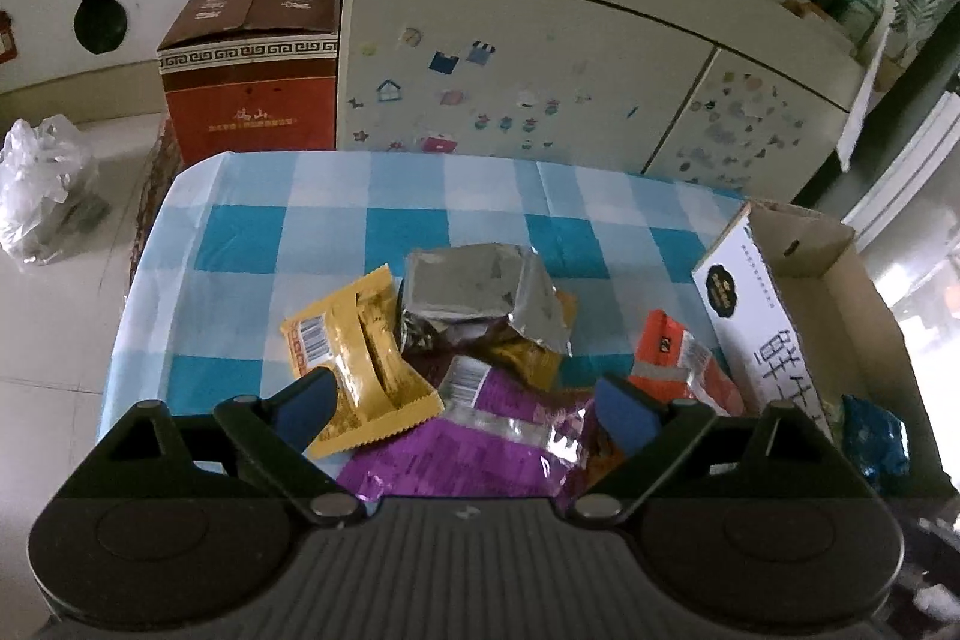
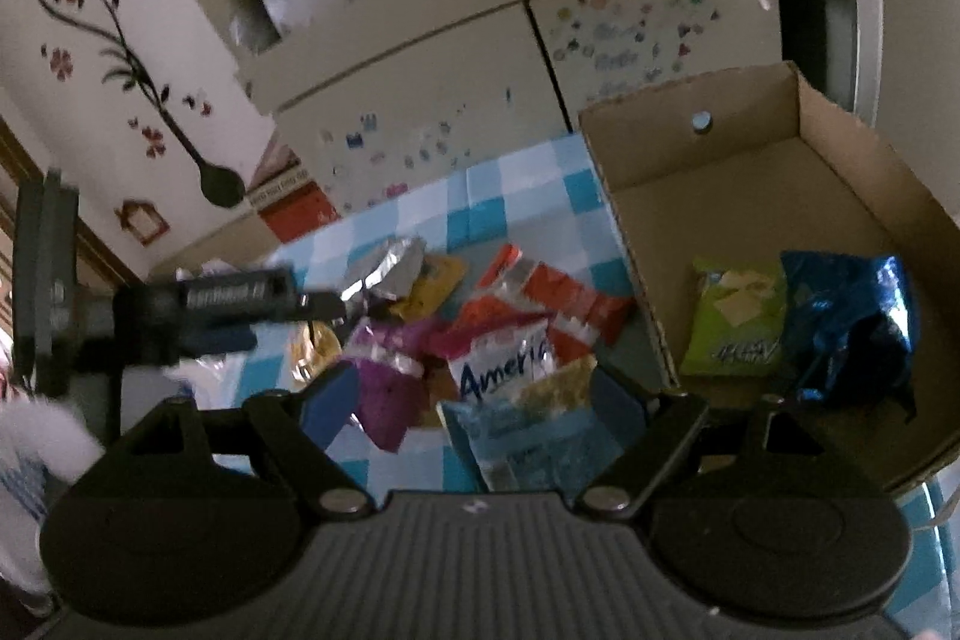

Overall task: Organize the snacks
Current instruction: 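Withdraw both tools from the box back over the snack pile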

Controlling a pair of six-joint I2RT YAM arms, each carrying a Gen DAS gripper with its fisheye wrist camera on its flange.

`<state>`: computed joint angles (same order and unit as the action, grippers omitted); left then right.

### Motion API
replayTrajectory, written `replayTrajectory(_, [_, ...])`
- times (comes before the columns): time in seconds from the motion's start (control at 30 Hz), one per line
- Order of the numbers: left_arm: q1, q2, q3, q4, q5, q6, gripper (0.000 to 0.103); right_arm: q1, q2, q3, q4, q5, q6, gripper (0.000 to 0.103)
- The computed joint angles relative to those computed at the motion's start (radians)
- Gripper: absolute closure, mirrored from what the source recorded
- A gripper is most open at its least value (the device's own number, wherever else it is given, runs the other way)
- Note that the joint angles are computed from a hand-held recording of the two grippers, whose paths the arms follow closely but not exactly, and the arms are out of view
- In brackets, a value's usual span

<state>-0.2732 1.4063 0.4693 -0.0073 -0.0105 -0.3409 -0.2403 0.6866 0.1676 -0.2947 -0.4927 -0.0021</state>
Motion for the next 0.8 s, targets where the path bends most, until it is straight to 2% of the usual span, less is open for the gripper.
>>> replayTrajectory(0.3, [-0.040, 0.162, 0.070, 0.052, -0.085, -0.049, 0.007, 0.134, 0.080, -0.059, 0.147, 0.140, 0.069, 0.019])
replayTrajectory(0.43, [-0.070, 0.237, 0.105, 0.055, -0.155, -0.061, 0.007, 0.190, 0.168, -0.077, 0.256, 0.200, 0.106, 0.019])
replayTrajectory(0.63, [-0.085, 0.326, 0.149, 0.040, -0.177, -0.086, 0.007, 0.272, 0.343, -0.075, 0.425, 0.299, 0.171, 0.019])
replayTrajectory(0.7, [-0.095, 0.335, 0.145, 0.053, -0.196, -0.086, 0.003, 0.295, 0.388, -0.074, 0.463, 0.318, 0.180, 0.017])
replayTrajectory(0.8, [-0.095, 0.322, 0.137, 0.045, -0.198, -0.070, 0.003, 0.329, 0.436, -0.076, 0.507, 0.355, 0.176, 0.014])
